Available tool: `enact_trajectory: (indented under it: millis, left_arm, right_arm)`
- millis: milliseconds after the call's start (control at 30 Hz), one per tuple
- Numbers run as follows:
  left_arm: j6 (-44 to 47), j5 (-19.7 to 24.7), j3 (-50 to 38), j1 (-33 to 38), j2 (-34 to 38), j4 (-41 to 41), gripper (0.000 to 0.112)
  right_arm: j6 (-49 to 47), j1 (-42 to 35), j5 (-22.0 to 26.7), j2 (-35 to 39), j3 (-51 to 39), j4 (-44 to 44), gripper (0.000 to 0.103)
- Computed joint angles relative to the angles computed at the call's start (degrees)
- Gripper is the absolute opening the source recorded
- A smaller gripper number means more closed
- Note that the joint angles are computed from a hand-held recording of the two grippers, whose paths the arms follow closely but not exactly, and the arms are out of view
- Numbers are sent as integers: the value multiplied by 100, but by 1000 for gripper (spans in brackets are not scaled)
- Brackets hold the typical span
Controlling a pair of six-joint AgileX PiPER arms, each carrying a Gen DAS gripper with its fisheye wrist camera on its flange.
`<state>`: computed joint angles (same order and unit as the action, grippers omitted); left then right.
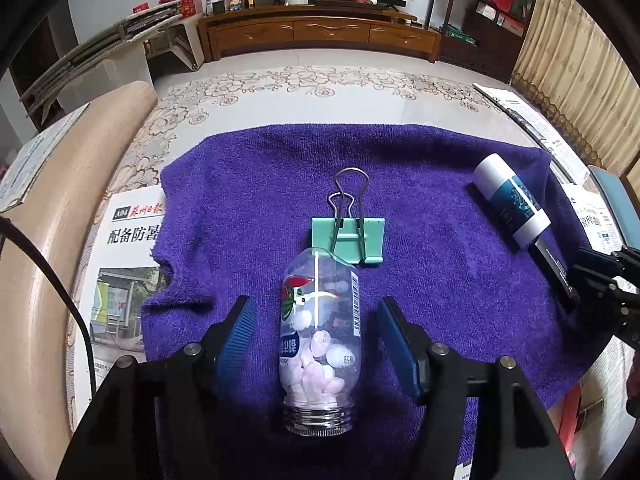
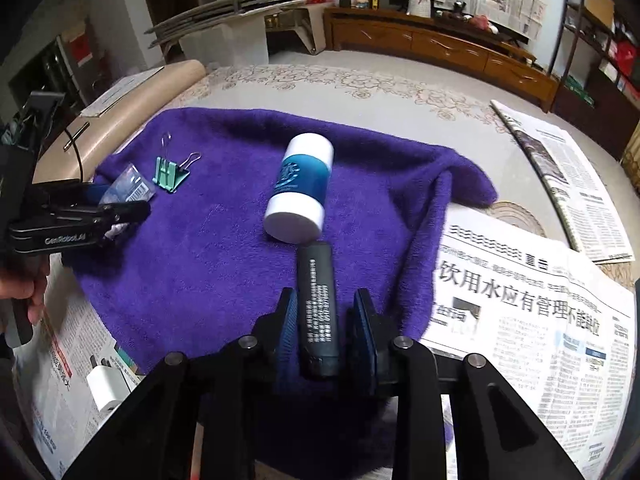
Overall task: Organize rigid objects
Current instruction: 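Lay the candy bottle on the towel with the left tool while the right tool lays the tube, then grasp the white charger with the left tool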
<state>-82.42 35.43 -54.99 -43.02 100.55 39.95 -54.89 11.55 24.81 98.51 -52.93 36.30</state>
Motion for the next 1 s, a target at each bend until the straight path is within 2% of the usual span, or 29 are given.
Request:
enact_trajectory:
  millis: [33,67,100,167,200,267,300,333,367,400,600,700,767,833,933,1000]
  left_arm:
    - [-76,6,9,-14,-20,54,67]
    - [-161,23,23,-28,-44,111,76]
    - [-294,62,44,-70,-93,206,78]
    - [-521,222,80,-214,-244,392,82]
    - [-587,316,79,-293,-308,460,88]
    - [-795,628,66,-533,-460,672,100]
    - [-932,906,34,-710,-536,757,103]
    - [-1088,1161,19,-892,-627,811,103]
    - [-1176,1262,21,-986,-697,831,103]
    - [-1385,1367,81,-1172,-834,896,103]
    - [-1998,1784,250,-2191,-1088,765,103]
    - [-2319,1665,324,-2553,-983,645,103]
    - [-2558,1620,363,-2807,-851,592,103]
    - [-2791,1572,388,-3047,-701,591,103]
    - [-3038,1574,328,-3393,-471,542,103]
    - [-3105,1640,210,-3572,-285,505,103]
  right_arm:
    - [-84,-24,6,-50,34,96,30]
    - [-199,-65,16,-99,83,214,31]
    - [-244,-106,70,-161,108,287,32]
    - [-256,-141,90,-305,184,350,42]
    - [-261,-159,89,-385,227,354,46]
    - [-374,-182,57,-707,446,448,63]
    - [-506,-268,77,-944,595,539,68]
    - [-520,-286,61,-1077,683,574,78]
    - [-469,-329,67,-1257,798,554,95]
    - [-328,-356,60,-1342,833,456,103]
    - [-486,-1002,373,-2234,1536,601,103]
    - [-677,-1458,644,-2574,1837,653,103]
    - [-1129,-1834,759,-2726,2094,968,103]
    - [-1493,-2100,753,-2791,2328,1223,103]
    - [-2369,-2822,1086,-2740,2600,1791,103]
    - [-2420,-3002,1152,-2659,2642,1751,103]
